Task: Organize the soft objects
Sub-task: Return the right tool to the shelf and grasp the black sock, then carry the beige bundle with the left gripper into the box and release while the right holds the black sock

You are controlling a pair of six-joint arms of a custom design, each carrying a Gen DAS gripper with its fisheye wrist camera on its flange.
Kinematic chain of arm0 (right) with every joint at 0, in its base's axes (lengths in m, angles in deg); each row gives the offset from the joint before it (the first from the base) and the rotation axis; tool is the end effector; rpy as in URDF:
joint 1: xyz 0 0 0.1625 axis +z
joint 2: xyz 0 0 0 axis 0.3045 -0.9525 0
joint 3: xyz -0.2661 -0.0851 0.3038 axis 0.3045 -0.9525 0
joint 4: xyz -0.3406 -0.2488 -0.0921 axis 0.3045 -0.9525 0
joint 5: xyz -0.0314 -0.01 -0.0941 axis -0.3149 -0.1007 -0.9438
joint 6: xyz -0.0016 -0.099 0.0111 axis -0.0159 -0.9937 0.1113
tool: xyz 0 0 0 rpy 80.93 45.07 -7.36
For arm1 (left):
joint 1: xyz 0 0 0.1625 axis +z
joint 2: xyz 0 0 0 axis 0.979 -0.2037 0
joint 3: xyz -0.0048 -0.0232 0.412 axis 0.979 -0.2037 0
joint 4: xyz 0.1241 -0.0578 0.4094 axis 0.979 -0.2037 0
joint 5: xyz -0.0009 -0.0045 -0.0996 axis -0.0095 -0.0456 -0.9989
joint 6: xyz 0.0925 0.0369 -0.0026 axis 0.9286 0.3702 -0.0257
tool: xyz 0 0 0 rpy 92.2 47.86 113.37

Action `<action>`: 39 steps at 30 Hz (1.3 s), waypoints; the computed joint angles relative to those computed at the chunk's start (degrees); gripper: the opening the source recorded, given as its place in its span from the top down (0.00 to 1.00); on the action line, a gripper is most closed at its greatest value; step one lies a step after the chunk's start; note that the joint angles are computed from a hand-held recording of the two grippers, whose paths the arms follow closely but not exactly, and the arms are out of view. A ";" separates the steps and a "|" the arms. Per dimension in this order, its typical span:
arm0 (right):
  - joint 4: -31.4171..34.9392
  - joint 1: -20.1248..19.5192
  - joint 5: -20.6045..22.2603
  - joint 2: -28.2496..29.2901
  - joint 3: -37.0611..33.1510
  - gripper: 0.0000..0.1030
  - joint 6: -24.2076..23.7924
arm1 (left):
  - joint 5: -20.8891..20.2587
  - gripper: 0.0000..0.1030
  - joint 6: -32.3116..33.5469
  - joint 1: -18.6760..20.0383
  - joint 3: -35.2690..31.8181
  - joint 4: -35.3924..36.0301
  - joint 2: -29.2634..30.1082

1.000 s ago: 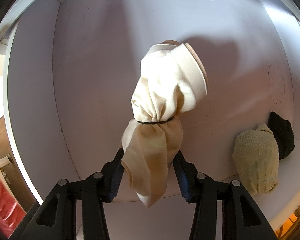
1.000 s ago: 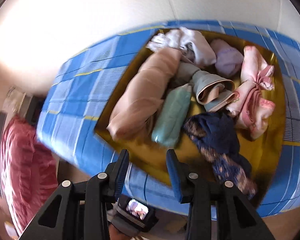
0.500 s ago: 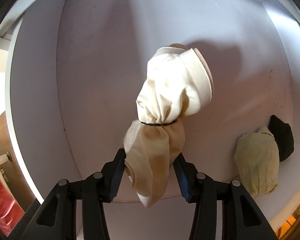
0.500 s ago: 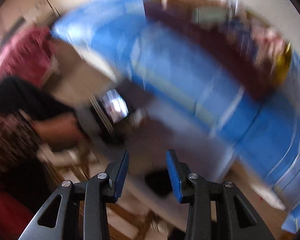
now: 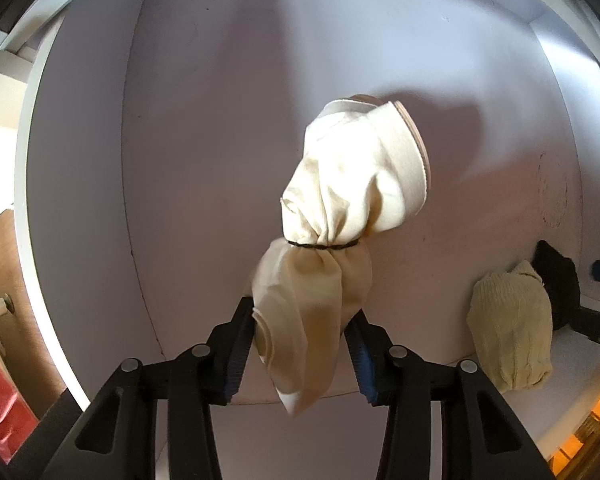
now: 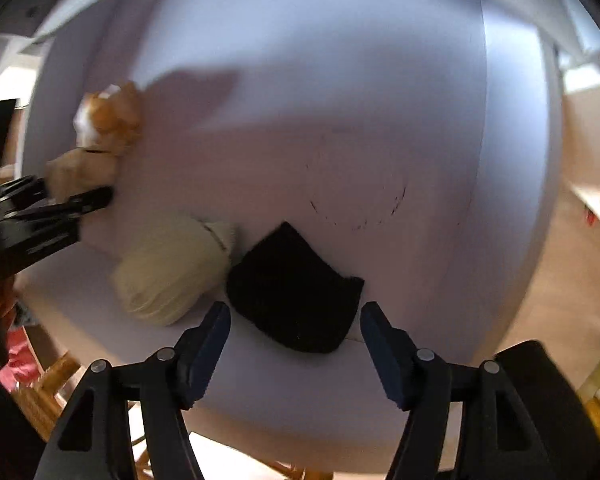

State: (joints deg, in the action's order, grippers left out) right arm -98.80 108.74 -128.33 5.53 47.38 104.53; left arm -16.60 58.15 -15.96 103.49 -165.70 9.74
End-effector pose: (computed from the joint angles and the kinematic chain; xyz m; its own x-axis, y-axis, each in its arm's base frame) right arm 0.3943 -0.3628 -0.0643 -0.6758 0.5654 0.4729 0.5475 0.8146 -0.1914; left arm -0.0556 -0.5299 0.2545 -0.4143 0.8223 -0.3900 0.4826 0.5618 0.6719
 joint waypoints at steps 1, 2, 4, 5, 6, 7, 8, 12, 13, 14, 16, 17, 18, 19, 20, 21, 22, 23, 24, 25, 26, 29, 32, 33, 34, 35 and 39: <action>-0.84 -0.47 0.44 0.32 0.43 0.33 -0.08 | -0.33 0.56 0.19 0.14 0.05 -0.44 -0.08; -1.08 -0.90 0.99 0.65 0.62 0.33 -0.18 | -0.72 0.56 0.21 0.24 -0.01 -0.64 -0.15; -2.13 -1.56 1.48 1.51 1.03 0.33 -0.40 | -0.96 0.56 0.21 0.38 -0.45 -0.45 -0.12; -2.76 -1.76 1.72 1.83 1.21 0.33 -0.63 | -0.97 0.56 0.21 0.35 -0.32 -0.51 -0.24; -2.93 -1.90 1.83 2.20 1.19 0.33 -0.81 | -0.97 0.56 0.23 0.31 -0.09 -0.61 -0.43; -2.75 -1.91 1.65 2.58 1.06 0.33 -0.78 | -1.04 0.56 0.35 0.27 0.11 -0.78 -0.61; -2.92 -1.95 1.62 2.67 1.13 0.33 -0.85 | -1.20 0.56 0.45 0.26 0.22 -0.96 -0.73; -2.81 -1.74 0.36 2.15 1.26 0.45 -0.98 | -1.67 0.56 1.12 0.93 -0.56 -0.58 -1.24; -2.69 -1.41 -1.04 1.50 1.58 0.47 0.04 | -1.99 0.55 1.25 0.98 -0.52 -0.77 -1.44; -2.55 -1.18 -1.98 1.13 1.67 0.51 0.85 | -2.28 0.55 1.38 1.04 -0.54 -0.85 -1.55; -1.95 -0.71 -4.21 0.01 2.41 0.53 3.23 | -3.08 0.49 1.55 1.31 -0.67 -0.57 -1.68; -1.36 -0.54 -4.79 -0.24 2.56 0.53 4.41 | -3.28 0.47 1.74 1.57 -0.96 -0.39 -1.66; -1.08 -0.35 -5.17 -0.62 2.81 0.53 5.63 | -3.56 0.46 1.82 1.69 -0.99 -0.34 -1.79; -2.70 -0.34 -5.40 -1.02 3.82 0.53 6.41 | -3.57 0.45 2.03 1.84 -0.93 -0.43 -1.88; -4.64 -0.40 -5.35 -1.29 4.78 0.52 6.88 | -3.50 0.45 2.12 1.90 -0.92 -0.36 -1.97; -6.15 -0.45 -5.26 -1.47 5.52 0.50 7.49 | -3.39 0.45 2.19 1.96 -0.91 -0.35 -2.04; -7.26 -0.55 -5.20 -1.64 6.21 0.48 8.12 | -3.29 0.45 2.23 2.09 -0.90 -0.42 -2.12; -7.55 -0.73 -5.05 -2.04 6.58 0.43 8.12 | -3.46 0.45 1.90 1.90 -1.02 -0.41 -1.92; -7.56 -0.82 -4.69 -1.81 6.49 0.40 7.97 | -3.54 0.46 1.79 1.94 -0.99 -0.64 -1.78; -7.43 -0.98 -4.45 -1.70 6.49 0.38 7.69 | -3.61 0.48 1.68 2.01 -1.00 -0.63 -1.83; -7.46 -1.17 -4.15 -1.46 6.65 0.36 7.23 | -3.35 0.49 1.69 2.03 -1.11 -0.59 -1.87; -5.34 -1.20 -3.90 -0.44 5.25 0.36 5.87 | -3.33 0.61 0.60 1.81 -1.22 -0.03 -1.61; -3.53 -1.11 -3.88 0.20 4.20 0.39 4.64 | -3.91 0.67 0.70 1.95 -1.66 0.25 -1.85; -2.97 -1.05 -3.77 0.51 3.69 0.40 4.52 | -4.12 0.70 0.97 1.88 -1.72 0.16 -2.05; -2.65 -1.00 -3.67 0.72 3.47 0.42 4.49 | -4.39 0.72 1.07 1.82 -1.72 0.19 -2.29; -2.45 -0.94 -3.72 1.26 2.91 0.44 4.62 | -5.07 0.73 1.16 1.78 -2.03 0.34 -2.49; -2.01 -0.51 -3.72 1.91 2.14 0.47 5.59 | -6.92 0.76 2.30 0.71 -2.74 0.81 -3.93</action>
State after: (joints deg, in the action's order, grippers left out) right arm -100.81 108.23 -132.06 7.44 49.52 110.12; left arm -23.52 60.45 -15.25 100.74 -164.90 5.81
